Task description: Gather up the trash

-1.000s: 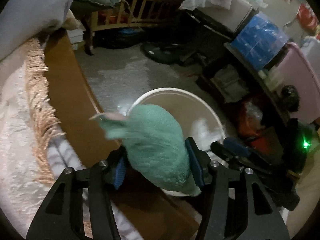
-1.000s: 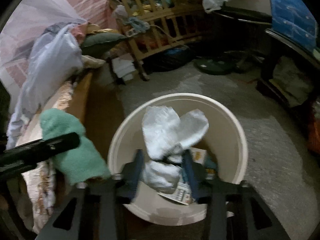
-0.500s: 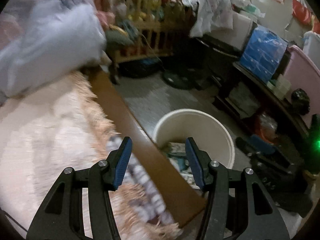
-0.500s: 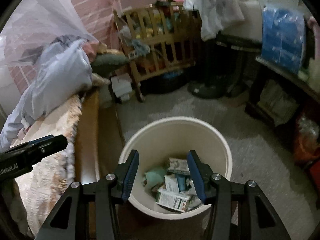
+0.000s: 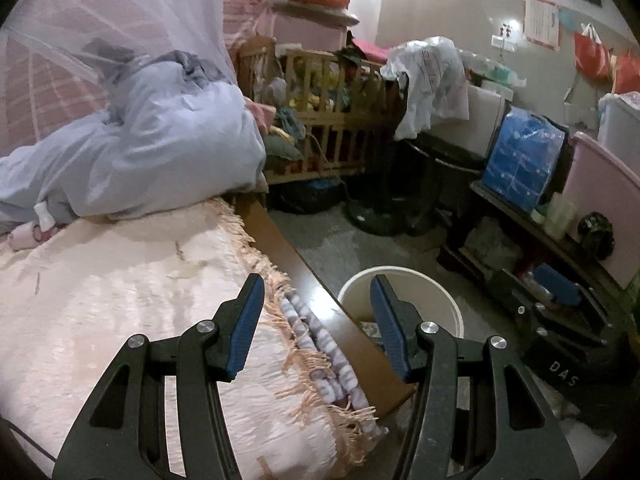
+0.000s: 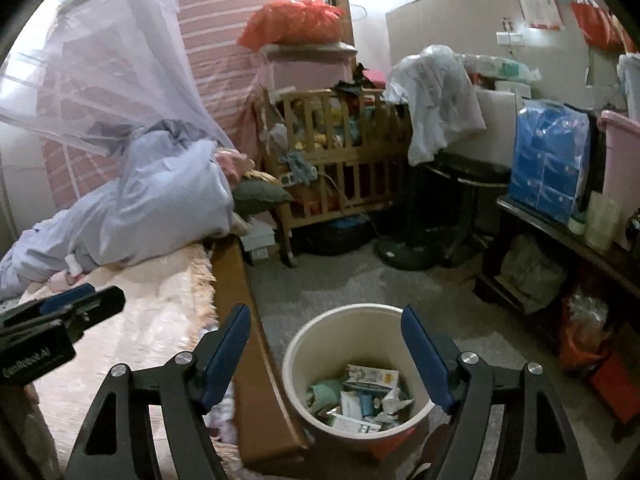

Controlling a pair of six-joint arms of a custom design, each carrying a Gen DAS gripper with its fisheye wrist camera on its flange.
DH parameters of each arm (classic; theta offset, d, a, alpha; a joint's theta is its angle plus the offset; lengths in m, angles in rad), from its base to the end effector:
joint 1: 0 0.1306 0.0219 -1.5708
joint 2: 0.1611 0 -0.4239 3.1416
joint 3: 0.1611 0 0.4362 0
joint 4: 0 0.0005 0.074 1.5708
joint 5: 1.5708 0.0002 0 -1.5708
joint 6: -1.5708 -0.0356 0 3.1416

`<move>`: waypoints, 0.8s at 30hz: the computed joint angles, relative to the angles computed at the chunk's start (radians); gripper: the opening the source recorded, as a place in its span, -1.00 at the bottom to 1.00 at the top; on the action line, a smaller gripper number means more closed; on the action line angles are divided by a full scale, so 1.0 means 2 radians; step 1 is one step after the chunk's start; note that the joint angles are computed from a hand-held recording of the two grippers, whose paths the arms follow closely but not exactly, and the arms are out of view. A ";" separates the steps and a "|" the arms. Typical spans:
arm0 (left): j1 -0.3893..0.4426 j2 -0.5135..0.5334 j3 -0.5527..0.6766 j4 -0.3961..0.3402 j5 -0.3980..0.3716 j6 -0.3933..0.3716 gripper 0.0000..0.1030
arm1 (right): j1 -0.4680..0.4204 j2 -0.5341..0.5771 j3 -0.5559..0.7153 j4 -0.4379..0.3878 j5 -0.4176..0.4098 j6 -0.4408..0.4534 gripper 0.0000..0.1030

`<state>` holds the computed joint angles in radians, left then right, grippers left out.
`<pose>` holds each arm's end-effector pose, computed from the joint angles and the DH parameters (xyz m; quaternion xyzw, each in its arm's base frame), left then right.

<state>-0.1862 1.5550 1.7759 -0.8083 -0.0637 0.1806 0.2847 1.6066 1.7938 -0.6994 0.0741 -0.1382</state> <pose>0.5899 -0.1093 0.5847 -0.0126 0.8811 -0.0585 0.4691 0.6043 0.1736 0.5736 -0.0445 0.8616 0.0746 0.5001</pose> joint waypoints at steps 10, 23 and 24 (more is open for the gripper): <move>-0.004 -0.027 -0.022 0.020 -0.014 -0.004 0.04 | 0.016 -0.029 -0.020 0.014 0.021 0.012 0.51; -0.005 -0.034 -0.027 0.026 -0.018 -0.008 0.04 | 0.018 -0.035 -0.022 0.012 0.021 0.010 0.56; -0.005 -0.033 -0.026 0.025 -0.018 -0.008 0.04 | 0.018 -0.035 -0.022 0.012 0.021 0.010 0.57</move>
